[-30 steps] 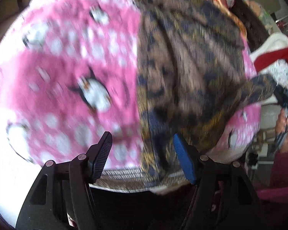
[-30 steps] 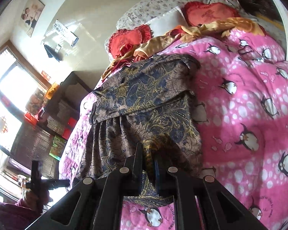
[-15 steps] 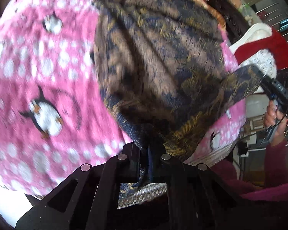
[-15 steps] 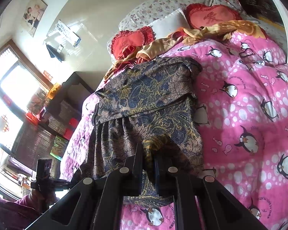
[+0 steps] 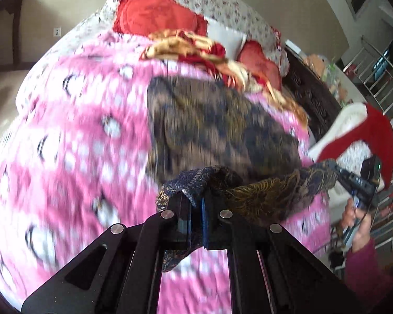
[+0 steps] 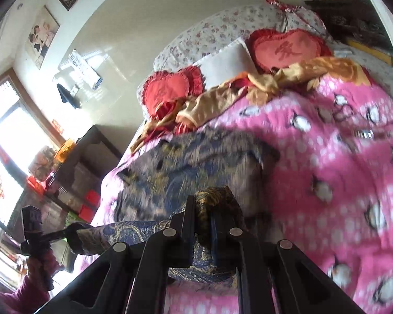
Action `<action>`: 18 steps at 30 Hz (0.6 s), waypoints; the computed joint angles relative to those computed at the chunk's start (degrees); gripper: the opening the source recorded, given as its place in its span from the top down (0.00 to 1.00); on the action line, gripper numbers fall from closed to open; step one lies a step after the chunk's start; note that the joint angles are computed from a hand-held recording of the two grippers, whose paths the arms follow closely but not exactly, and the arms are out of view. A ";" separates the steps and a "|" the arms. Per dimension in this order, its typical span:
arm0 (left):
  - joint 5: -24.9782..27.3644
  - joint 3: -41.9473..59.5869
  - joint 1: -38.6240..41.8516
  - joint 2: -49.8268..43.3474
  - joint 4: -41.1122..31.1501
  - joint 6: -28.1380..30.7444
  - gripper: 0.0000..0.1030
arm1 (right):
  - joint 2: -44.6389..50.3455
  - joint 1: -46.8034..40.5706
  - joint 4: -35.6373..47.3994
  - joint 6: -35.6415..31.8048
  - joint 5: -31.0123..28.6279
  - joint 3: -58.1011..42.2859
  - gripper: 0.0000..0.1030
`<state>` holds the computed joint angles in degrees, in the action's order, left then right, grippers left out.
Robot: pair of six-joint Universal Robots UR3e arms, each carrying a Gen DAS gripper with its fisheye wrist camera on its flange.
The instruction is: Fold small clothes
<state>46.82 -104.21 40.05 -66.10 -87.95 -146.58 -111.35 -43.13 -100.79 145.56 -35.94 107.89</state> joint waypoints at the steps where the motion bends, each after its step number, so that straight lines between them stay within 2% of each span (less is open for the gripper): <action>1: 0.40 1.47 -2.56 -3.92 5.29 -4.07 0.96 | 3.63 2.41 -6.56 4.77 -0.73 -1.02 0.92; 2: 0.76 2.93 -3.52 -6.40 7.46 -5.60 0.96 | 5.75 3.65 -9.87 7.16 -1.18 -1.83 0.92; 4: 3.42 6.12 -8.66 -13.94 16.84 -12.83 0.96 | 12.75 7.19 -18.85 14.01 -3.03 -5.32 0.92; 7: 7.40 13.00 -14.25 -25.25 24.22 -20.35 0.96 | 21.77 11.42 -25.94 20.83 -7.30 -11.31 0.92; 11: 10.93 19.41 -17.45 -33.52 25.98 -24.28 0.96 | 31.20 15.66 -29.26 24.61 -12.55 -18.54 0.92; 15: 13.23 24.60 -19.53 -39.68 27.31 -25.79 0.96 | 37.09 17.92 -31.01 26.71 -14.94 -23.95 0.92; 18: 14.83 30.31 -20.81 -45.29 24.46 -26.76 0.96 | 43.00 19.89 -27.89 27.64 -17.36 -30.90 0.90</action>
<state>61.65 -73.90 19.24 -111.39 -63.49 -173.34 -68.35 -23.24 -128.68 173.20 -53.30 76.99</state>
